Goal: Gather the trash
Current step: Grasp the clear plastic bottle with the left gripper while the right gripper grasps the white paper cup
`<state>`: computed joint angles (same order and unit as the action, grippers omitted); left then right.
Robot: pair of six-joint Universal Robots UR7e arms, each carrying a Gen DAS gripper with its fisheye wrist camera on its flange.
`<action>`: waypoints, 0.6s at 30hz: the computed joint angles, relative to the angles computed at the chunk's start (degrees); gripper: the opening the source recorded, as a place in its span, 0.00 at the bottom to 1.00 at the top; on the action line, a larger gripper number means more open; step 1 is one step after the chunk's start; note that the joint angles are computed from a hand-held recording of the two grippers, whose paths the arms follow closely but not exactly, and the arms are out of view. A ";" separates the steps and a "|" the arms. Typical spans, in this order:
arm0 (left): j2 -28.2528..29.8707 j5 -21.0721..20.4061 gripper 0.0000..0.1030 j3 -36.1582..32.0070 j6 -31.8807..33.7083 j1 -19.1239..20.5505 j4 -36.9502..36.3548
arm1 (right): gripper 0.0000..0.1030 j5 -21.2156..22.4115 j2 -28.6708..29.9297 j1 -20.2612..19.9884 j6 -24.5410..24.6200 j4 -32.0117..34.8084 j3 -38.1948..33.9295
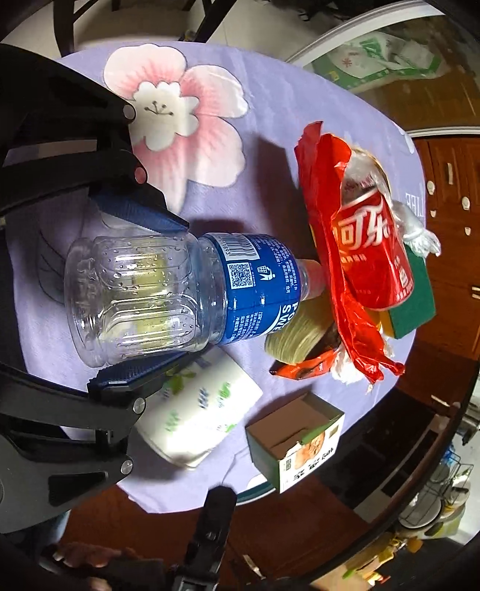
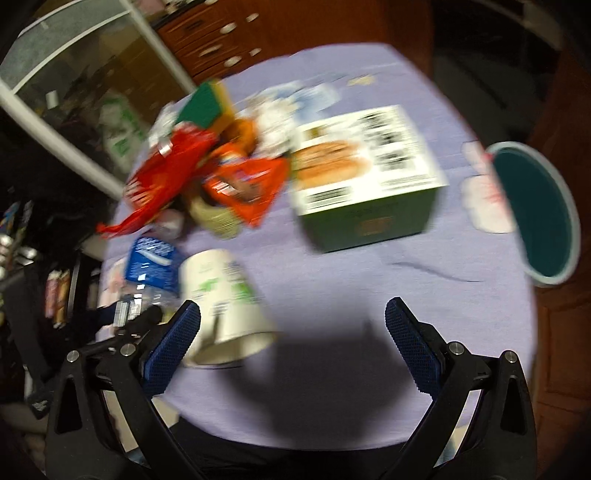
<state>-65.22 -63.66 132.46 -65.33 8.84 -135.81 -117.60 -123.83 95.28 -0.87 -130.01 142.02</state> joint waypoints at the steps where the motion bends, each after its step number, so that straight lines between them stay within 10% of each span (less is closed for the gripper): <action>1: -0.62 -0.33 0.63 0.46 -0.08 0.00 -0.24 | 0.85 0.97 1.55 0.08 -0.13 -0.24 -0.13; 12: -2.87 -0.89 0.72 1.71 -0.87 1.83 1.55 | 0.79 7.09 11.55 -3.16 -0.52 1.91 -1.14; 18: -0.60 0.69 0.60 0.01 1.07 1.03 2.17 | 0.52 11.39 7.86 -5.39 -3.20 3.80 -0.64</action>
<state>-65.83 -62.97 132.47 -64.26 9.87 -133.64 -106.21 -115.97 89.90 -4.06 -126.20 141.38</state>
